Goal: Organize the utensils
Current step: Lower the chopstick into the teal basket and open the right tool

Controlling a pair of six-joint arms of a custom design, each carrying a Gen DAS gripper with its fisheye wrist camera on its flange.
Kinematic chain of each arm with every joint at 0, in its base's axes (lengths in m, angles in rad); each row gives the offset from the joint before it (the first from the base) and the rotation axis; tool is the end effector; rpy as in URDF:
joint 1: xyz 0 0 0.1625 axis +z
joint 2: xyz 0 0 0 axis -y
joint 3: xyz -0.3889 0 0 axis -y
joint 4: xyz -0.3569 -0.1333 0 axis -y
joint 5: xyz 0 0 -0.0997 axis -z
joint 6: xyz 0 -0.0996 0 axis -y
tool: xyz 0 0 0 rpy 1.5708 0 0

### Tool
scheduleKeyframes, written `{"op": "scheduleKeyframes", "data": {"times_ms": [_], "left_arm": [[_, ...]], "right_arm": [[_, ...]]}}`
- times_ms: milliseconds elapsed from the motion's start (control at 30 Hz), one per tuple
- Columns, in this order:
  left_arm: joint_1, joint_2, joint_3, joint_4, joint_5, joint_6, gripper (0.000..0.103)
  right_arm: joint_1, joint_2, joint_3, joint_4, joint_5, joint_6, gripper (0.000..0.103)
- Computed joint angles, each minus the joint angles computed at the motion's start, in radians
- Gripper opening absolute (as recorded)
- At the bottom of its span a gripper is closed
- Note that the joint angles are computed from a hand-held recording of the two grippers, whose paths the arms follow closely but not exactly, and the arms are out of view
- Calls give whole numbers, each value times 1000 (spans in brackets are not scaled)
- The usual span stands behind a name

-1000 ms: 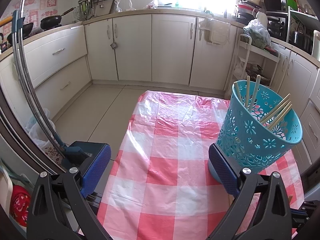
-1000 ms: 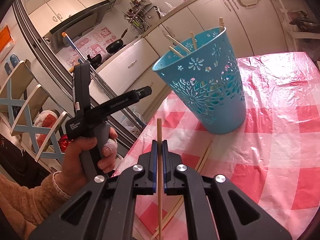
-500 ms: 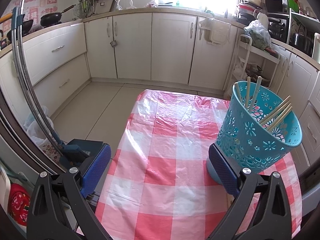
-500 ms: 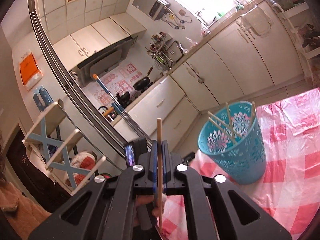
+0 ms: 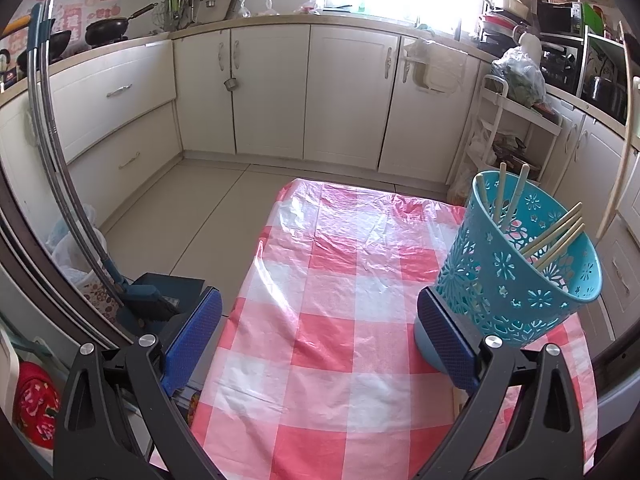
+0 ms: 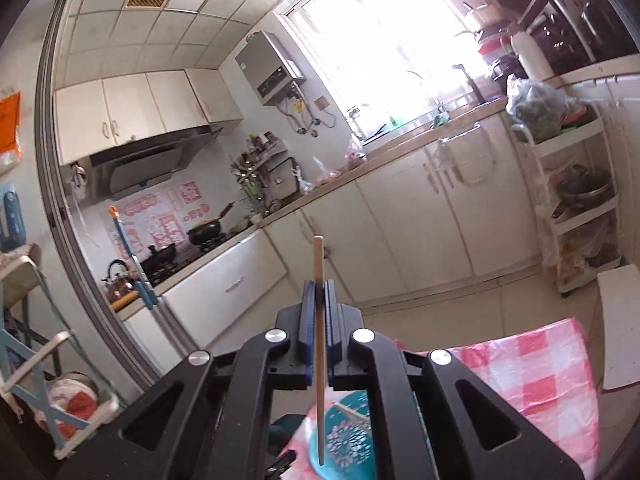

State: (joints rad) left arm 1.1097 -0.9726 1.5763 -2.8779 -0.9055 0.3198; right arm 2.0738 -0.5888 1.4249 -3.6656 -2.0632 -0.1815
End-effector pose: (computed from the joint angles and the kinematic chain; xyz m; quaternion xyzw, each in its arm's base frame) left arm -0.1101 -0.6594 0.2860 0.2337 0.8634 -0.3464 0.2828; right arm 0.4018 -0.5514 0.1816 0.1280 -0.7867 0.5950 0.1031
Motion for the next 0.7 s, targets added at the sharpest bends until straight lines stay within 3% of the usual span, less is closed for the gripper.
{"op": "scheduleKeyframes", "data": {"times_ms": [233, 500, 633, 700], "left_arm": [[0, 1, -7, 14, -5, -11, 94], [-1, 2, -8, 19, -5, -17, 94], [-1, 2, -9, 20, -4, -16, 94], [-2, 2, -8, 19, -3, -17, 94]], "right_arm": [[-27, 114, -74, 23, -154, -59, 5], [-49, 139, -55, 93, -202, -43, 5], [-42, 132, -48, 75, -220, -48, 18], [-28, 129, -45, 43, -231, -70, 19]]}}
